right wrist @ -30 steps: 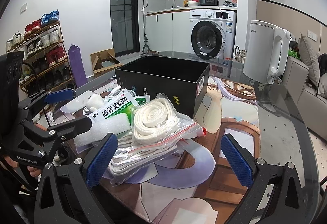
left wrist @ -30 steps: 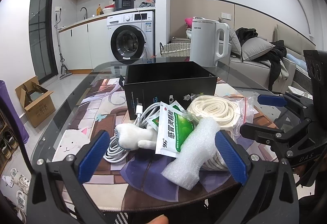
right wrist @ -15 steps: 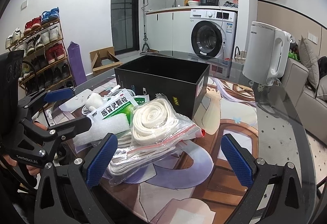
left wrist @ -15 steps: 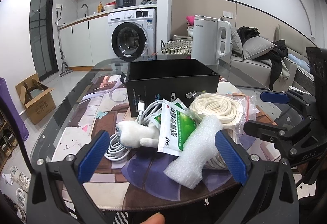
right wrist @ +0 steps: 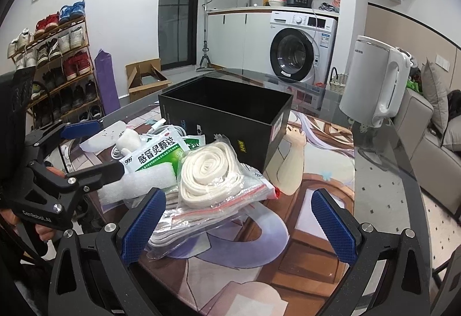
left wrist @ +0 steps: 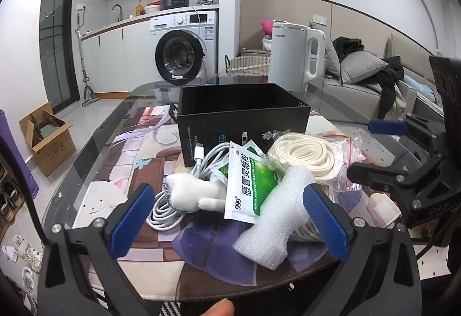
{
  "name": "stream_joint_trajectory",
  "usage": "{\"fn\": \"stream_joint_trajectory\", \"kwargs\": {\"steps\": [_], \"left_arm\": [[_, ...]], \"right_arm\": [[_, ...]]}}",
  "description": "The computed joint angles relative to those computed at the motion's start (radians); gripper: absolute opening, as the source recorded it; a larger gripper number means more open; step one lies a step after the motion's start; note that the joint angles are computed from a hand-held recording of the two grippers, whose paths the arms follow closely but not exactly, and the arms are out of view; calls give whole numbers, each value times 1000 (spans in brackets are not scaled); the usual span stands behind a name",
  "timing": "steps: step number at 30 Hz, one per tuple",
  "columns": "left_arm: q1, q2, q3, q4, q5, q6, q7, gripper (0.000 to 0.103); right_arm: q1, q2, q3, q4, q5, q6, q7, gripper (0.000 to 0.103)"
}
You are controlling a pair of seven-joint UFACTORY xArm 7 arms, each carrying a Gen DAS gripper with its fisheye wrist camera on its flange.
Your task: Organize soft objects
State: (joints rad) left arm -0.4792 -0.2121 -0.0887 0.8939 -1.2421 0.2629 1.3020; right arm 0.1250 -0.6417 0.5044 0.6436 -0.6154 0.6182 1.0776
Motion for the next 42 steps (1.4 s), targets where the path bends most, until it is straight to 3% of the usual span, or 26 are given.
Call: {"fn": "stream_joint_trajectory", "kwargs": {"steps": [13,17,19,24,31,35,42], "left_arm": [[4,1,4,-10,98,59,-7,103],[6,4,5,-13,119,74,-3,100],[10,7,8,-9,129,103,-9,94],[19,12,-1,-7,160,140,-19,78],[37,8,9,1,144,223,-29,34],[41,1,6,-2,127,218,-15,34],[44,-13,15,4,79,226,10,34]], "right_arm": [[32,138,-73,60,14,-28,-130,103],[39,194,-98,99,4,-18,-177,103],[54,210,-119,106,12,-25,-206,100],[94,259,-172,125,72,-39,-298,85],[95,267,-171,120,86,-69,-298,56],[78,223,-147,92,60,-81,-242,43],[51,158,-113,66,32,-96,-187,39]]}}
